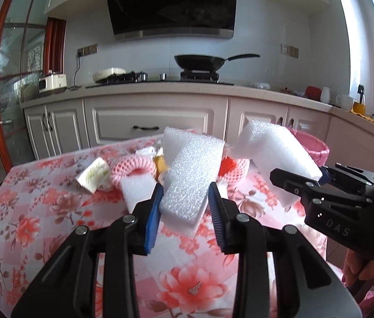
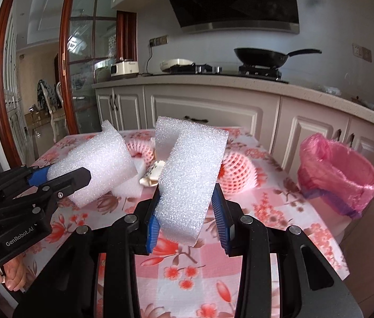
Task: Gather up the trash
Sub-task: 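Grasp a white foam block with the left tool while the right tool grasps another foam block, then carry both foam blocks over the bin and open both tools to drop them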
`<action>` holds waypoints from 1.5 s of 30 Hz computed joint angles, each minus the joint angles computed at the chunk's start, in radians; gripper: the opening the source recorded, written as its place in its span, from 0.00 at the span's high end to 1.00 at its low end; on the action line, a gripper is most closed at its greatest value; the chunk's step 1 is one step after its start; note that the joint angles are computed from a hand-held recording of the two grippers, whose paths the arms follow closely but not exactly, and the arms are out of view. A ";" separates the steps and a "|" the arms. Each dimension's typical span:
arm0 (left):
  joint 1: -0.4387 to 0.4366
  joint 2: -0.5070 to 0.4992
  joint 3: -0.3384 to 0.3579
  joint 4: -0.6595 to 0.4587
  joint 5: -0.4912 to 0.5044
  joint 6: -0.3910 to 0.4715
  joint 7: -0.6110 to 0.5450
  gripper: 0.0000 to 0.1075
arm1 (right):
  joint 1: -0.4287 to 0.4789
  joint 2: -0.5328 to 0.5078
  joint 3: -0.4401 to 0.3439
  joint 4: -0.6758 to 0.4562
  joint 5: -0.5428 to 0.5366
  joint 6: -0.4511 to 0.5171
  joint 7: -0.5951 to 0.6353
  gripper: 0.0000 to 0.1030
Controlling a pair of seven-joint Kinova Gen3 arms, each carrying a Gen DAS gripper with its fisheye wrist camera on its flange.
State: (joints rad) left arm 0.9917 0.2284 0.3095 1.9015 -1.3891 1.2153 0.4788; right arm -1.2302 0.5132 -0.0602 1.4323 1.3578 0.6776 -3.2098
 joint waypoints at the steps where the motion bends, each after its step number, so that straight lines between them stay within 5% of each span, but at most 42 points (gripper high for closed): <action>1: 0.001 0.002 0.003 -0.007 -0.009 0.008 -0.002 0.69 | -0.006 -0.009 0.008 0.010 0.017 0.008 -0.018 0.66; 8: 0.016 0.038 -0.009 -0.078 -0.094 0.013 -0.035 0.69 | 0.012 -0.068 -0.015 0.082 0.146 0.096 -0.143 0.66; 13: -0.089 0.086 0.081 -0.134 -0.206 -0.020 -0.076 0.69 | 0.057 -0.098 -0.046 0.117 0.203 0.164 -0.190 0.66; 22: 0.023 0.177 -0.253 -0.339 -0.221 -0.351 -0.188 0.69 | 0.201 -0.117 -0.069 0.144 0.218 0.214 -0.217 0.66; 30: -0.001 0.348 -0.425 -0.670 0.052 -0.630 -0.488 0.69 | 0.322 -0.102 -0.035 0.125 0.195 0.142 -0.157 0.65; 32: -0.049 0.398 -0.397 -0.762 0.126 -0.662 -0.570 0.69 | 0.357 -0.096 -0.025 0.116 0.185 0.113 -0.146 0.65; 42: -0.315 0.684 0.053 -1.226 0.237 -0.636 -0.976 0.66 | 0.505 -0.032 0.039 0.031 0.034 -0.100 0.010 0.63; 45: -0.341 0.772 0.171 -1.365 0.251 -0.591 -1.098 0.59 | 0.503 -0.018 0.085 0.034 0.016 -0.146 -0.002 0.40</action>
